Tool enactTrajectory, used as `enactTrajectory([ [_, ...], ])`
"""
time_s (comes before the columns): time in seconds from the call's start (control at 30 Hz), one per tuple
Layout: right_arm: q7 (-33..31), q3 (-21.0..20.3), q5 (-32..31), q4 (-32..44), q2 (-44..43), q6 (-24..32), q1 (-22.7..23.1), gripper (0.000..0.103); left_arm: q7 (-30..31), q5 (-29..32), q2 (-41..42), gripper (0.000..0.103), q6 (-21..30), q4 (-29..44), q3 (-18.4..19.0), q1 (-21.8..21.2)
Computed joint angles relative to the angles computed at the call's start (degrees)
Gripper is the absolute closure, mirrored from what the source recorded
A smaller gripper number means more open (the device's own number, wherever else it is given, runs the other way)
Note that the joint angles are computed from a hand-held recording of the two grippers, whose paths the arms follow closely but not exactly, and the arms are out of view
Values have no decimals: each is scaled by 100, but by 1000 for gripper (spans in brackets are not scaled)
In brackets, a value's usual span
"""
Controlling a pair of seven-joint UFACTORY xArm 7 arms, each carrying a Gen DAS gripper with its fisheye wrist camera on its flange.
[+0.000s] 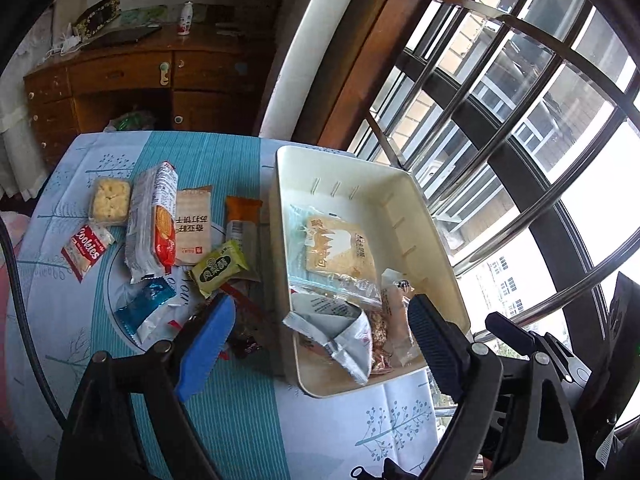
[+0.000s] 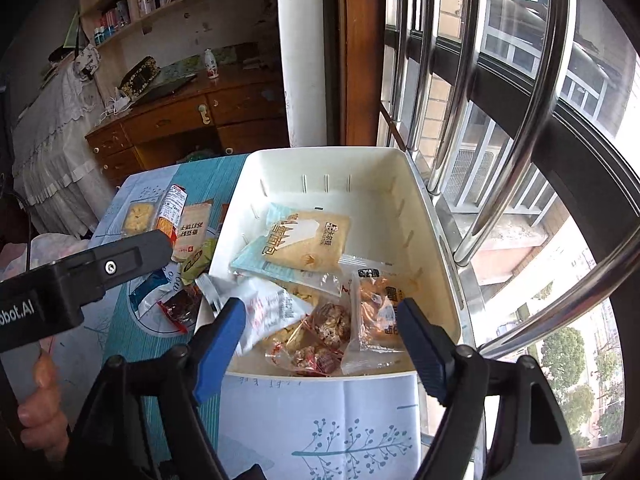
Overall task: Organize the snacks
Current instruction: 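Lower both bags into the tray and open both grippers, then withdraw both grippers from the tray toward the remaining snacks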
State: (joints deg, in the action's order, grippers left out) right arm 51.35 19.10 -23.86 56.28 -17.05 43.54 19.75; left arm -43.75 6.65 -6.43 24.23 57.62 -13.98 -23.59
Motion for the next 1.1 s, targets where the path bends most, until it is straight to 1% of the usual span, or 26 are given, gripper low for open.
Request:
enactTrajectory([
  [0.17, 8, 56, 52, 198, 235, 27, 105, 24, -317, 239, -415, 15, 210, -427, 23, 210],
  [0.3, 63, 68, 46, 423, 506, 54, 243, 24, -199, 135, -747, 15, 364, -779, 125, 348],
  [0.43, 185, 81, -59, 762, 869, 197, 446, 24, 200, -115, -1057, 15, 457, -1111, 297, 467],
  [0.67, 481, 1, -288, 1457, 1542, 487, 949, 24, 970, -415, -1290, 15, 842, -1322, 565, 778],
  [0.93, 857, -237, -405, 2234, 2312, 691, 1532, 24, 1724, -178, -1115, 15, 1266, -1214, 752, 1288],
  [1.1, 1036, -420, -300, 2687, 2826, 597, 1848, 24, 2292, -83, -766, 15, 1374, -1005, 909, 1524],
])
